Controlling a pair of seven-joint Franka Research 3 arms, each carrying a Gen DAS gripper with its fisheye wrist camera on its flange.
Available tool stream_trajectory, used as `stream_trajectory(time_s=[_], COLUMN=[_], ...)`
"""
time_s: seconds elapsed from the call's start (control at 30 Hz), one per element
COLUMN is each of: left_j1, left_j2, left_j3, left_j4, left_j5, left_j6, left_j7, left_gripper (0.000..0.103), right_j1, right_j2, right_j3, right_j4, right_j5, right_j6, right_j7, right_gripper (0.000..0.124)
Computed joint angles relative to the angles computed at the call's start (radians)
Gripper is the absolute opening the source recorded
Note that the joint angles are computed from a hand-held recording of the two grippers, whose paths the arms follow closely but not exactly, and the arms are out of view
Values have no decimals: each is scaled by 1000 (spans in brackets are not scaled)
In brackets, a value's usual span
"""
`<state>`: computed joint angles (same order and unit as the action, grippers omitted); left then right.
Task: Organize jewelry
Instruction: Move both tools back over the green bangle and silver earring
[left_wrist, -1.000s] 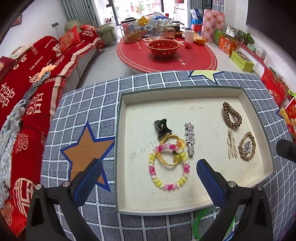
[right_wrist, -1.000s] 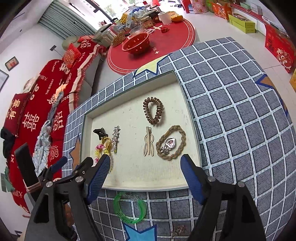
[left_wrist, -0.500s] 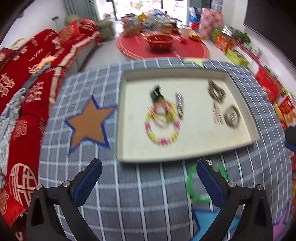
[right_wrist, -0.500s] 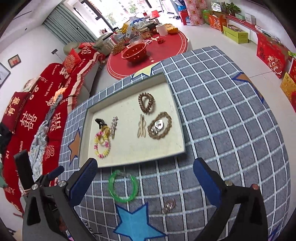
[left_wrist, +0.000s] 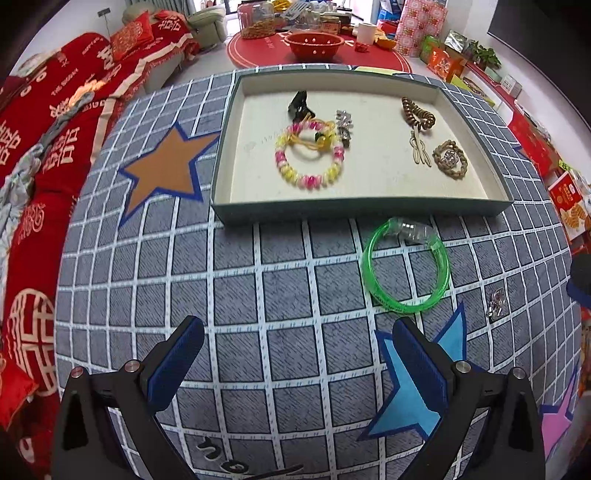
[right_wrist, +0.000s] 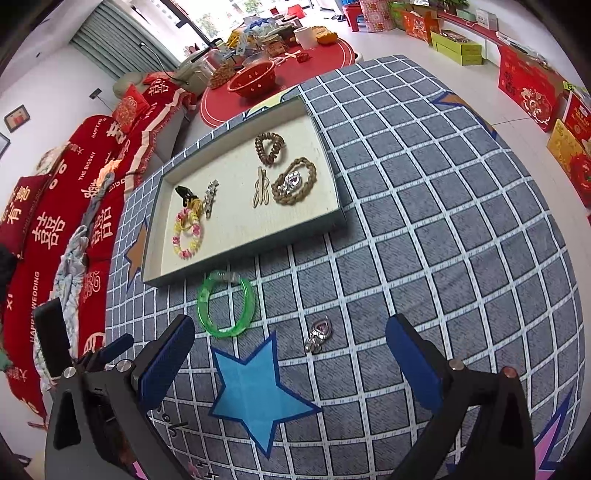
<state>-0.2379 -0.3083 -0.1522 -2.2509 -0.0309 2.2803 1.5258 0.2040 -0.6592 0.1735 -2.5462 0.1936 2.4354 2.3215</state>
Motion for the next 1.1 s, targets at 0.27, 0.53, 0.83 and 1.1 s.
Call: stream_trajectory(time_s=[0.27, 0.53, 0.83, 1.1], left_j1=[-3, -1, -1, 16], left_j2=[0, 2, 21, 87], left_j3=[-1, -9, 11, 21], left_j4=[-8, -24, -29, 27], left_j5=[-22, 7, -42, -130], left_j6=[-29, -32, -28, -10], left_j7=[0, -23, -21, 15], left_gripper=[103, 103, 103, 103], right_j1=[11, 27, 35, 30], right_j2=[-8, -23, -9, 52], right_j3=[7, -1, 9, 26], right_j4=[-9, -38, -37, 1], right_j5=[-9, 1, -7, -59], right_j6=[-96, -176, -215, -217], right_j7=[10, 7, 1, 9], right_gripper=[103, 103, 103, 103])
